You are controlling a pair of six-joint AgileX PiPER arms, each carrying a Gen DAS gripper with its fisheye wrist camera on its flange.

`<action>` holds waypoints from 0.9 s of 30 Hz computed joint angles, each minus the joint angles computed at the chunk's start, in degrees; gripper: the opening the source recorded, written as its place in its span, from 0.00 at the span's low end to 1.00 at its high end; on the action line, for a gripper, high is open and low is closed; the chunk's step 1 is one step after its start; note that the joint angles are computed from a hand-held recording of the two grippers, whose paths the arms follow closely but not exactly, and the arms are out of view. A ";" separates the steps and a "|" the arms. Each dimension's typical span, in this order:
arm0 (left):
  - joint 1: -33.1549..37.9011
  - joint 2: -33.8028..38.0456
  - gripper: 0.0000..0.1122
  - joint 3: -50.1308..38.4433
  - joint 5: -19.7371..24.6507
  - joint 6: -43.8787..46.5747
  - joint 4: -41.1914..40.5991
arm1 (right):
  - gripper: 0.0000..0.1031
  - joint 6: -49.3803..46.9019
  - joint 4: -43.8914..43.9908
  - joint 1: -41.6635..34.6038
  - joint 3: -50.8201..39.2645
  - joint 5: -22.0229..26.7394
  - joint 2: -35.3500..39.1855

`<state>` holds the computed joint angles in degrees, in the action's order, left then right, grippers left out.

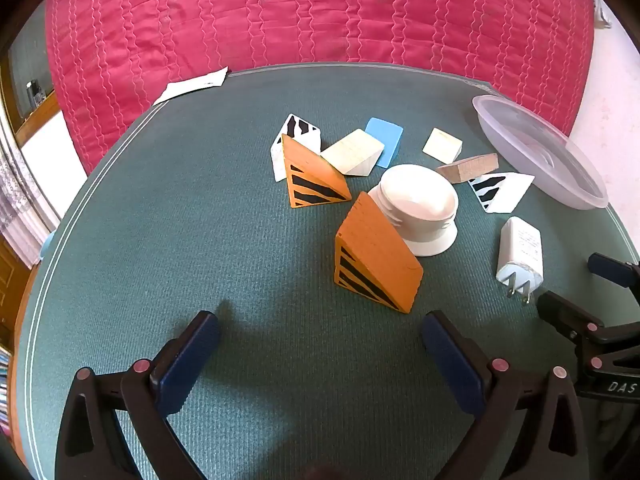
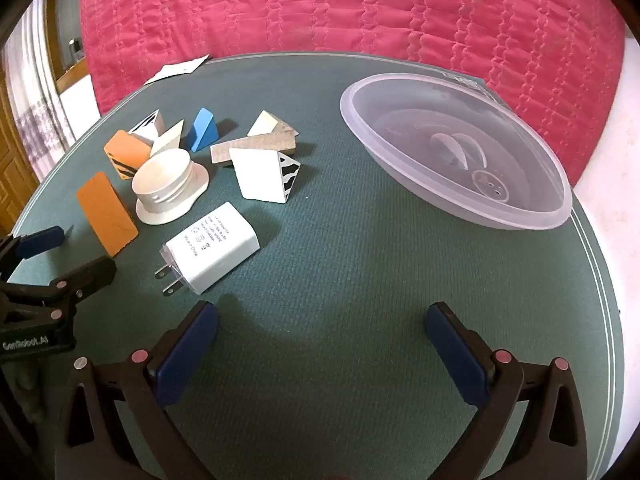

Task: Organize rigid objects
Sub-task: 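Reach the left gripper to the flat orange slab and grasp it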

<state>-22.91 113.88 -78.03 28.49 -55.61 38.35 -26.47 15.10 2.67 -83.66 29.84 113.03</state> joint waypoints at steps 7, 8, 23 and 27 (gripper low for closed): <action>-0.11 -0.87 0.92 1.59 -0.68 -1.63 1.39 | 1.00 -4.70 3.37 -0.10 1.14 0.47 -0.73; -0.10 -1.12 0.92 2.04 -0.89 -1.89 1.68 | 1.00 -4.99 3.86 -1.05 -1.36 2.72 0.67; 0.24 0.24 0.92 -1.13 0.95 2.49 -2.60 | 1.00 -4.62 3.18 -0.73 -1.18 2.43 0.21; 0.38 0.96 0.91 -2.98 2.46 3.02 -4.49 | 1.00 -4.51 3.16 -0.69 -1.24 2.54 0.14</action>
